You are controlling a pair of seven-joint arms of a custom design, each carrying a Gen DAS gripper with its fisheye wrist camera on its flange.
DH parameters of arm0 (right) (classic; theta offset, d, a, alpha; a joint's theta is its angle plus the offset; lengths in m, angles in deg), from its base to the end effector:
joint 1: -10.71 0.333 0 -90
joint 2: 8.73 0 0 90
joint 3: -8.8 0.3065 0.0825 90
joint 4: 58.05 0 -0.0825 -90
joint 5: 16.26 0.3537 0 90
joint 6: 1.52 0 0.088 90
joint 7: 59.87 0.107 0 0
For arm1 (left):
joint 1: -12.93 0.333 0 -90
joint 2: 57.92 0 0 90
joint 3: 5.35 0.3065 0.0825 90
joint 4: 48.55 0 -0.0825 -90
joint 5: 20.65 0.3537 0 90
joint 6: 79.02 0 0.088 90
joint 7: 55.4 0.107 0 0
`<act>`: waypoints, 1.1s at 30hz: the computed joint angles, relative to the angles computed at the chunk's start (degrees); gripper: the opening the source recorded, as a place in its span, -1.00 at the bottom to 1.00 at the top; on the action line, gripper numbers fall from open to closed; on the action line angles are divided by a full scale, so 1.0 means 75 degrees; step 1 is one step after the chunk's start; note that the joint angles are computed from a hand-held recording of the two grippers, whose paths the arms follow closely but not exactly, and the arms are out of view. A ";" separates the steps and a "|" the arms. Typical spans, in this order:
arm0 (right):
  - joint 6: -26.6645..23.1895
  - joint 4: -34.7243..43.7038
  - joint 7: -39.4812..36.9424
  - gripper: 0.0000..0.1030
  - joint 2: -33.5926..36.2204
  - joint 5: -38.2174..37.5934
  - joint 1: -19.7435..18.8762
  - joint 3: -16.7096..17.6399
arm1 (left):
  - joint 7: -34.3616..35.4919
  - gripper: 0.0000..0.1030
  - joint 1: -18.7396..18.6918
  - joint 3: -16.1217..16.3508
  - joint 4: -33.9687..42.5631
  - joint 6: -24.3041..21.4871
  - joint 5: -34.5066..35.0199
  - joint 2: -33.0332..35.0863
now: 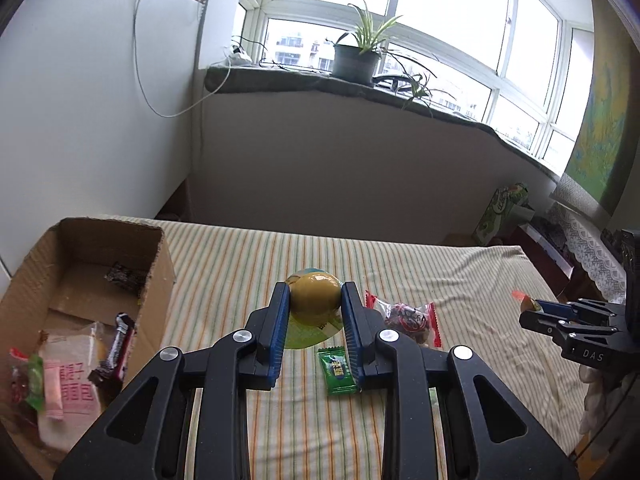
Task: Organize snacks
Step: 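Carry the ball candy and candy tub into the box and open both tools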
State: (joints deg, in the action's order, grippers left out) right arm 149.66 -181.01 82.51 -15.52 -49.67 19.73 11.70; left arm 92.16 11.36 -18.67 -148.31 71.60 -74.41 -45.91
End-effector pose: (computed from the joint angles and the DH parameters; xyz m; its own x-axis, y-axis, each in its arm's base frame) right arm 0.5166 0.1244 0.5240 -0.2564 -0.9656 -0.0444 -0.7142 0.2202 -0.6644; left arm 0.6212 -0.1322 0.5261 -0.6011 -0.7755 0.1930 -0.5546 0.2311 -0.7994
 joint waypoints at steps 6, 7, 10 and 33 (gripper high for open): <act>0.0028 0.0839 -0.0305 -0.28 0.0539 0.0131 0.0297 0.0134 | 0.0446 -0.52 0.0264 0.0074 0.0049 0.0075 -0.0742 -0.0153; 0.0043 0.0975 -0.0358 -0.28 0.0633 0.0152 0.0362 0.0145 | 0.0520 -0.52 0.0294 0.0097 0.0063 0.0131 -0.0842 -0.0161; 0.0123 0.1469 -0.0558 -0.28 0.1044 0.0249 0.0568 0.0165 | 0.0619 -0.52 0.0434 0.0187 0.0127 0.0133 -0.1107 -0.0178; -0.0603 0.6138 -0.3251 -0.28 0.4585 0.2153 0.1988 0.0290 | -0.0730 -0.52 0.1402 0.0424 0.0960 0.0271 -0.0155 0.0771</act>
State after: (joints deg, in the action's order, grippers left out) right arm 145.14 -134.97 58.13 18.86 -33.52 34.64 13.88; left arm 86.68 21.88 -15.49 -141.11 73.63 -75.57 -40.13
